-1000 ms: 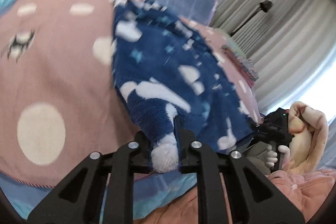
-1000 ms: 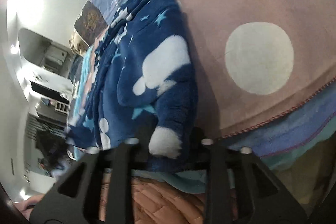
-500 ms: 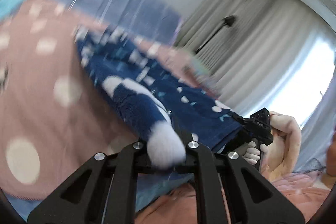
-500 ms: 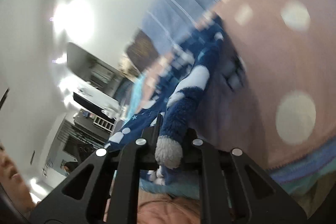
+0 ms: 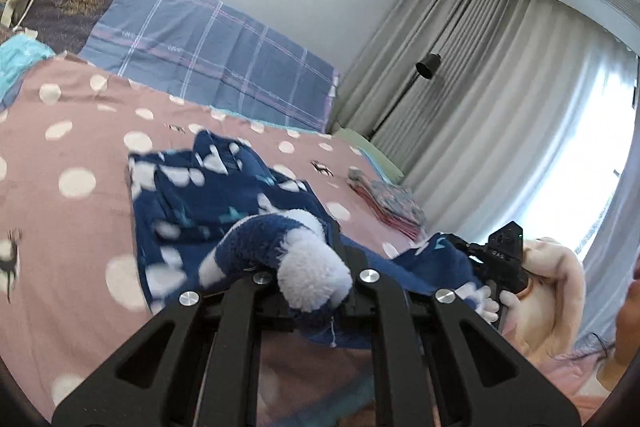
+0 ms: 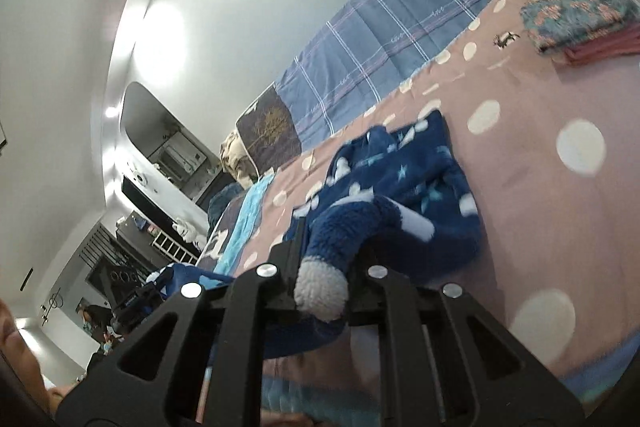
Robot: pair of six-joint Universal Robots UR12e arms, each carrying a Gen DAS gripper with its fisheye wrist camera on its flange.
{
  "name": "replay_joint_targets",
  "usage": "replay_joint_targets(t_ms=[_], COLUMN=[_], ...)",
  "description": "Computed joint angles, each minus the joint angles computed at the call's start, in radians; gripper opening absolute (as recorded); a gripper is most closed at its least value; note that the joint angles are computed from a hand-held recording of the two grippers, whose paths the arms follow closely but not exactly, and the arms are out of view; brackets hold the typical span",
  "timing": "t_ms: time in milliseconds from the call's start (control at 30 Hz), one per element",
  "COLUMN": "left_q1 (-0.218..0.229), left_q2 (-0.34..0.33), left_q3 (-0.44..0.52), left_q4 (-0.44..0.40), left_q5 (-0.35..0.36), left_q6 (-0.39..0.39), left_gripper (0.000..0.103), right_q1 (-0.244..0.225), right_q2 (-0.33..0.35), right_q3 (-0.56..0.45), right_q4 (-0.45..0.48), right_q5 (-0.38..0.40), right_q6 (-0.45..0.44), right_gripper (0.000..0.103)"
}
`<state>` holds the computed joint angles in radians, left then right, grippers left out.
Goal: Fold small clothes
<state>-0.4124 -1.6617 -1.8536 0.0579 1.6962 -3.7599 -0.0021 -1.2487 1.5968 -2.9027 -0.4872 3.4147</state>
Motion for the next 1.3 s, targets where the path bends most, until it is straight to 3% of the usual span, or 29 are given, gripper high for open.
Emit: replay_joint_targets(t_ms=[167, 467, 600, 700, 833, 933, 1000, 1067, 1133, 1233, 1300], left_q1=[0.054, 0.147, 0.190, 0.209, 0.222, 0.236, 0.245, 0.250, 0.248, 0.236, 0.232], left_q2=[-0.036, -0.110, -0.158, -0.199, -0.276, -0.302, -0.297, -0.286, -0.278, -0.257, -0.243], left_q3=[0.083, 0.205, 0.247, 0.272, 0.305, 0.302, 0.285, 0.270, 0.263, 0.240, 0.223], left_q4=[-0.072, -0.141, -0.185, -0.229, -0.373, -0.434, -0.403, -0.379, -0.372, -0.332, -0.301], left_q5=[0.007, 0.006, 0.005, 0.024, 0.085, 0.057, 0.030, 0.019, 0.024, 0.035, 0.025], left_q6=[0.067, 0.104, 0.110, 0.116, 0.100, 0.068, 0.056, 0.054, 0.066, 0.090, 0.086], left_gripper=[0.011, 0.011, 0.012, 0.012, 0.012, 0.015, 0.016, 0.023, 0.035, 0.045, 0.051], right_q1=[0.040, 0.113, 0.142, 0.167, 0.193, 0.215, 0.216, 0.214, 0.211, 0.208, 0.206], right_q2=[0.079, 0.240, 0.339, 0.399, 0.480, 0.512, 0.511, 0.504, 0.498, 0.476, 0.451], right_q3=[-0.131, -0.423, -0.580, -0.670, -0.772, -0.796, -0.773, -0.757, -0.752, -0.724, -0.690], right_q4=[-0.009, 0.077, 0.171, 0.265, 0.430, 0.512, 0.489, 0.468, 0.467, 0.443, 0.414], right_q5=[-0.063, -0.175, -0.243, -0.346, -0.451, -0.561, -0.564, -0.557, -0.541, -0.531, -0.521], right_q6=[0.005, 0.000, 0.006, -0.022, -0.058, -0.125, -0.136, -0.147, -0.155, -0.174, -0.206], right_gripper=[0.013, 0.014, 0.016, 0.016, 0.017, 0.018, 0.019, 0.019, 0.026, 0.048, 0.050])
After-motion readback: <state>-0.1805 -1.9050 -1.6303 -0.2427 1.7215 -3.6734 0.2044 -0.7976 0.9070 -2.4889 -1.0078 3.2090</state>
